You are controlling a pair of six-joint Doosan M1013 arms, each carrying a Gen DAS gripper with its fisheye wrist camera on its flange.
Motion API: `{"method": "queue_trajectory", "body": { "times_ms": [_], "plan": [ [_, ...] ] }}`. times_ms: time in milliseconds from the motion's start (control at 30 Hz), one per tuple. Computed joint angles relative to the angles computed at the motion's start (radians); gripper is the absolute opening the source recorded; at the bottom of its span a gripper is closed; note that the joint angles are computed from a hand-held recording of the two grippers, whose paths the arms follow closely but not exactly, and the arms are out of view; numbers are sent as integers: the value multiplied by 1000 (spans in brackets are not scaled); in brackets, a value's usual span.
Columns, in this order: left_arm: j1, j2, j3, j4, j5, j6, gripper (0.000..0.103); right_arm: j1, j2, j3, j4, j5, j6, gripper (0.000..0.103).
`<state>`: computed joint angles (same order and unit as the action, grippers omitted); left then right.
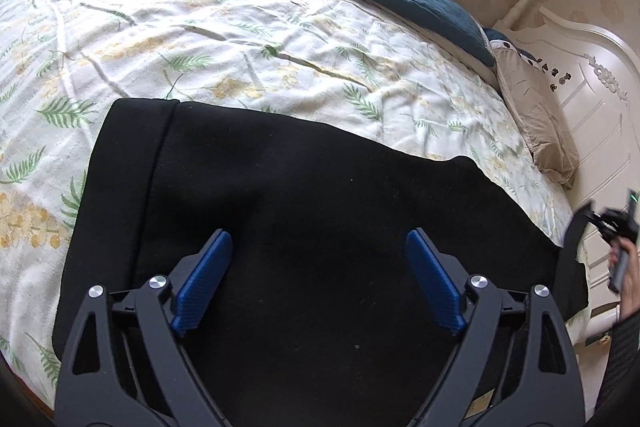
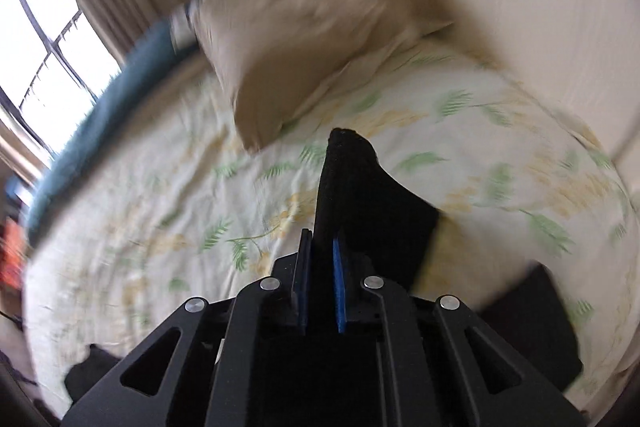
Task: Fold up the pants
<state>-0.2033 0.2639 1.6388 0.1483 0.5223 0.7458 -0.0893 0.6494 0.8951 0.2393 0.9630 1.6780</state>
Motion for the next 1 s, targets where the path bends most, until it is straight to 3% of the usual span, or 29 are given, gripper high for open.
{"method": "queue_trajectory", "body": {
  "times_ms": [67, 200, 267, 400, 467, 567, 633, 667, 733, 933, 1000],
  "plan": [
    [0, 0, 1, 3, -1, -5, 89, -43, -104, 175, 90, -150, -31, 10],
    [-1, 0, 3, 12, -8, -25, 89, -103, -228, 416, 223, -296, -67, 9],
    [-1, 0, 3, 13, -6, -21, 90, -126, -259, 505, 243, -345, -73, 9],
    [-5, 6, -3, 41, 9, -34, 91, -170, -249, 574, 370, -324, -91, 7],
    [-8, 9, -7, 57, 15, -40, 92, -192, -254, 615, 545, -346, -217, 7],
    [-13, 11, -9, 77, 20, -48, 94, -201, -253, 605, 564, -311, -242, 10],
    [-16, 12, -10, 90, 25, -56, 94, -194, -274, 599, 399, -339, -123, 15],
    [-17, 12, -11, 93, 26, -57, 94, -190, -285, 598, 327, -362, -81, 21],
    [-17, 12, -10, 91, 24, -58, 94, -196, -291, 579, 338, -395, -118, 32],
    [-20, 12, -12, 105, 30, -64, 95, -172, -143, 342, 353, -245, -306, 35],
    [-28, 12, -11, 147, 36, -97, 95, -156, -76, 241, 292, -185, -308, 36]
  ]
}}
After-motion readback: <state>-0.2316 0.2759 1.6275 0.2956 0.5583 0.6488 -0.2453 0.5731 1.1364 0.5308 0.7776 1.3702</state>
